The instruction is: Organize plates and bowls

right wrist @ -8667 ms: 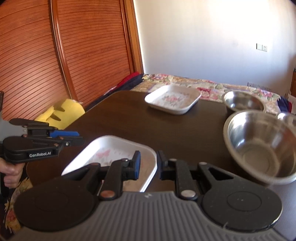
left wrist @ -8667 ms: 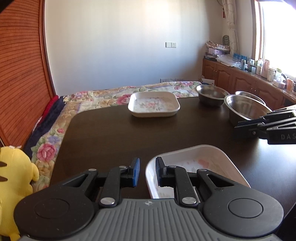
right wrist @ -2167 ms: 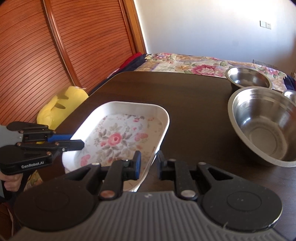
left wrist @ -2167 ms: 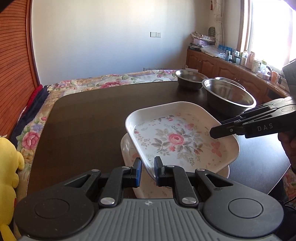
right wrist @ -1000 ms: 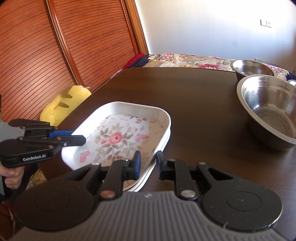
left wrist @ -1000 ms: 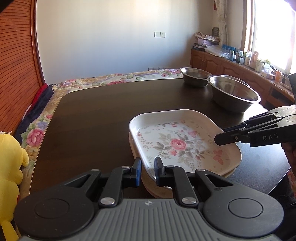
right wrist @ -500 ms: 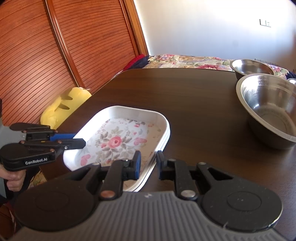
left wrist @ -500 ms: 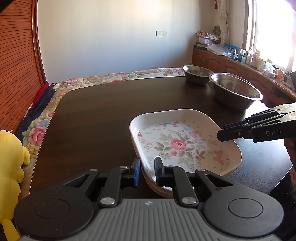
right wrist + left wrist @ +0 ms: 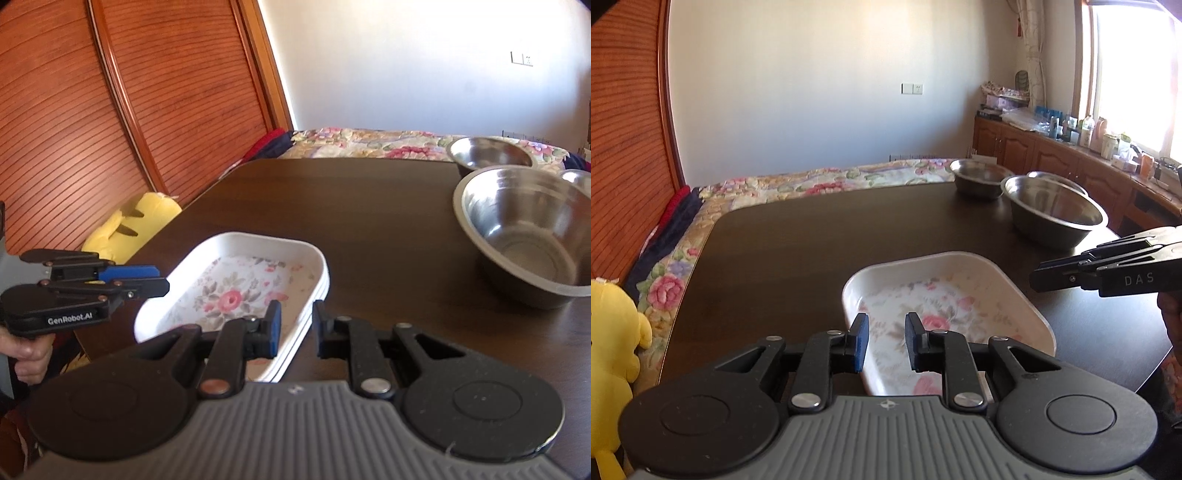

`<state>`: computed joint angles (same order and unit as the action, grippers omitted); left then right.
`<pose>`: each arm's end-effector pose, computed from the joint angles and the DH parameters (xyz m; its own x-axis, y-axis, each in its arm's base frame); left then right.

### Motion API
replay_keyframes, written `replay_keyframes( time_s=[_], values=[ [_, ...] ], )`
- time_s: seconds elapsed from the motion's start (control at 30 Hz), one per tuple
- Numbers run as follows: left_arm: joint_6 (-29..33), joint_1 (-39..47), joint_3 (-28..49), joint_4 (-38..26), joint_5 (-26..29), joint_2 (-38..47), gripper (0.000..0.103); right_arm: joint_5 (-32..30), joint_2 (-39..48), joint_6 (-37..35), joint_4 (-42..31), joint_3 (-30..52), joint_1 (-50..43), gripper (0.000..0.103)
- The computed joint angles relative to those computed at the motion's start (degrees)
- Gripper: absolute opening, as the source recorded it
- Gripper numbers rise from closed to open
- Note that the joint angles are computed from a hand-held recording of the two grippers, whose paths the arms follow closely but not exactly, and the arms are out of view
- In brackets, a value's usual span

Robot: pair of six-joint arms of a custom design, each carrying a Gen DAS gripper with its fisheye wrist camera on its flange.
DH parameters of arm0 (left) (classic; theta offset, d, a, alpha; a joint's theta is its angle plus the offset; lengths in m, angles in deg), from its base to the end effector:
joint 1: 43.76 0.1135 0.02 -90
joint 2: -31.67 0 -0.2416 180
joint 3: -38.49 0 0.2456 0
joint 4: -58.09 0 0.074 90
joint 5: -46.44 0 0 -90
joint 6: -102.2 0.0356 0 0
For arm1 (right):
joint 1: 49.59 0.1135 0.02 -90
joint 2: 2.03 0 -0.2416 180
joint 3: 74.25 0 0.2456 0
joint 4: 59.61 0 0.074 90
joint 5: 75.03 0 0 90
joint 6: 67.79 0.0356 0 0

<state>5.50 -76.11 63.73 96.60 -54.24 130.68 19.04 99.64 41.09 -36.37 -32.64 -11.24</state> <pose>0.1856 -0.1097 0.0534 -0.5308 0.2005 -0.8234 0.3384 0.9410 0.0110 0.2205 0.1712 0.0717 -0.6306 -0.0873 -0.7712 -0.3914 0.8939 0.2188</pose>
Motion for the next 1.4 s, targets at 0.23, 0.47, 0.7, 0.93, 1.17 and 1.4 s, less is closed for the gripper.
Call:
replay_keyframes(
  time_s=[0.23, 0.47, 0.7, 0.93, 1.17, 1.4],
  values=[
    [-0.8, -3.6, 2.5, -1.1, -1.7, 0.0, 0.024, 1.9, -2.5, 0.1, 5.4, -5.0, -1.1, 0.020],
    [-1.8, -7.4, 9.2, -2.8, -2.6, 4.6, 0.029, 3.5, -7.8, -2.1, 10.2, -11.0, -4.3, 0.020],
    [-2.4, -11.5, 20.0, -6.5, -3.0, 11.5, 0.043, 4.6, -9.4, -4.9, 19.3, -17.1, -10.3, 0.020],
    [-3.2, -13.8, 31.9, -10.2, -2.9, 19.7, 0.053, 1.5, -2.2, -8.7, 33.6, -19.8, -20.3, 0.033],
    [-5.3, -15.0, 40.5, -12.6, -4.3, 25.2, 0.058, -3.3, 11.6, -11.1, 45.9, -16.8, -29.5, 0.050],
    [-7.3, -14.4, 46.2, -14.3, -5.2, 28.2, 0.060, -9.8, 18.3, -9.6, 47.1, -11.2, -35.8, 0.055]
  ],
)
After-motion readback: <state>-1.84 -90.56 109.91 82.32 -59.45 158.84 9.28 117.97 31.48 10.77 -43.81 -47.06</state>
